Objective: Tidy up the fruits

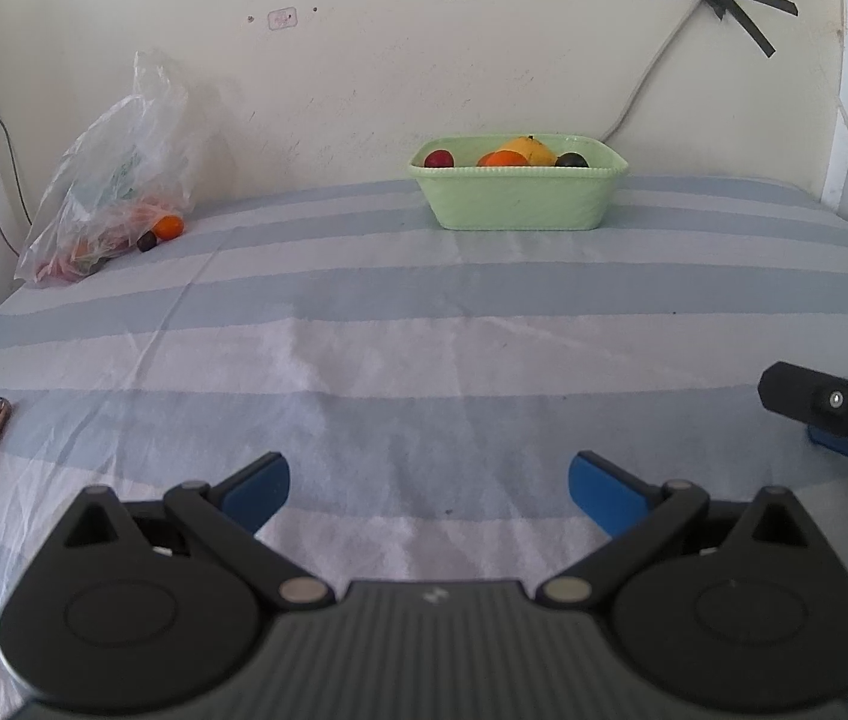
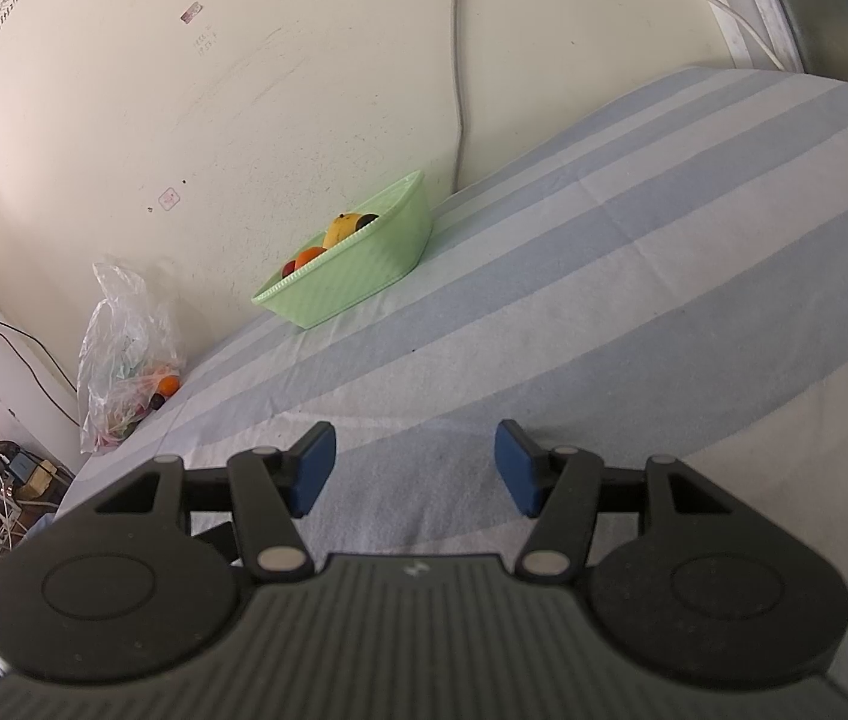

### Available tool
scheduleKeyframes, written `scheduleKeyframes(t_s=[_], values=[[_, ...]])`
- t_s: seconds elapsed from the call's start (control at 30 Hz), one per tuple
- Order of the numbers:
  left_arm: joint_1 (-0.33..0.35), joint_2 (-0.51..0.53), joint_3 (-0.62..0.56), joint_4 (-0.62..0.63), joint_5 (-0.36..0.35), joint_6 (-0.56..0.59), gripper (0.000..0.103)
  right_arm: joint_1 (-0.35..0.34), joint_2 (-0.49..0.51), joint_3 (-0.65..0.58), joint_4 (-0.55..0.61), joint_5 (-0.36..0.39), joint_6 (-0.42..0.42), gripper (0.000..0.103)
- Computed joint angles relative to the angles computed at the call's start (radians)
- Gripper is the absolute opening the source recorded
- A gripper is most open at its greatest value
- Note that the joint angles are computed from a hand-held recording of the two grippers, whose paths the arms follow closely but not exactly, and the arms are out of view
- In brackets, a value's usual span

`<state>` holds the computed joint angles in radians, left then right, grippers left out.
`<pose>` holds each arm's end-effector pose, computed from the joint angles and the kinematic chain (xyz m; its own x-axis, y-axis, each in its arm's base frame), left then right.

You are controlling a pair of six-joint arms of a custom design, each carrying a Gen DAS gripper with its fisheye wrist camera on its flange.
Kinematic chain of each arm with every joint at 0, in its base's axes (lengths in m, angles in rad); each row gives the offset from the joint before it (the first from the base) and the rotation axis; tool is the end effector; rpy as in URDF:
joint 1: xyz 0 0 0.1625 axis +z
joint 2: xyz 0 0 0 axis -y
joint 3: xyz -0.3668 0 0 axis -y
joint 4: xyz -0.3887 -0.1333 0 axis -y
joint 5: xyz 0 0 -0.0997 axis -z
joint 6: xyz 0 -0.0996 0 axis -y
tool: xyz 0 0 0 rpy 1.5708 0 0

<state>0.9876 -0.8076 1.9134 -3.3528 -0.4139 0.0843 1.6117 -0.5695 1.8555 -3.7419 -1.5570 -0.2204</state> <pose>-0.1049 -0.5666 0.1113 -0.6128 -0.2011 -0.7643 0.4828 0.6703 -0.5635 0.1574 -0.5524 0.0013 -0.9688 -0.1886 0.1607 -0.2436 0.6061 -0.7572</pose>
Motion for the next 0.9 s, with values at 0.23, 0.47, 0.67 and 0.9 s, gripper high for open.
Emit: scheduleKeyframes(t_s=[0.23, 0.47, 0.67, 0.9], values=[[0.004, -0.006, 0.0, 0.022, -0.005, -0.008, 0.103, 0.0, 0.001, 0.0, -0.001, -0.001, 0.0, 0.062], [0.003, -0.009, 0.006, 0.028, -0.012, -0.008, 0.103, -0.001, 0.0, 0.0, -0.001, 0.001, 0.0, 0.062], [0.005, -0.015, 0.008, 0.043, -0.028, -0.016, 0.103, -0.001, 0.001, -0.001, -0.001, 0.001, -0.001, 0.062], [0.006, -0.022, 0.012, 0.061, -0.036, -0.027, 0.103, -0.001, 0.001, 0.0, 0.0, 0.002, 0.0, 0.062]])
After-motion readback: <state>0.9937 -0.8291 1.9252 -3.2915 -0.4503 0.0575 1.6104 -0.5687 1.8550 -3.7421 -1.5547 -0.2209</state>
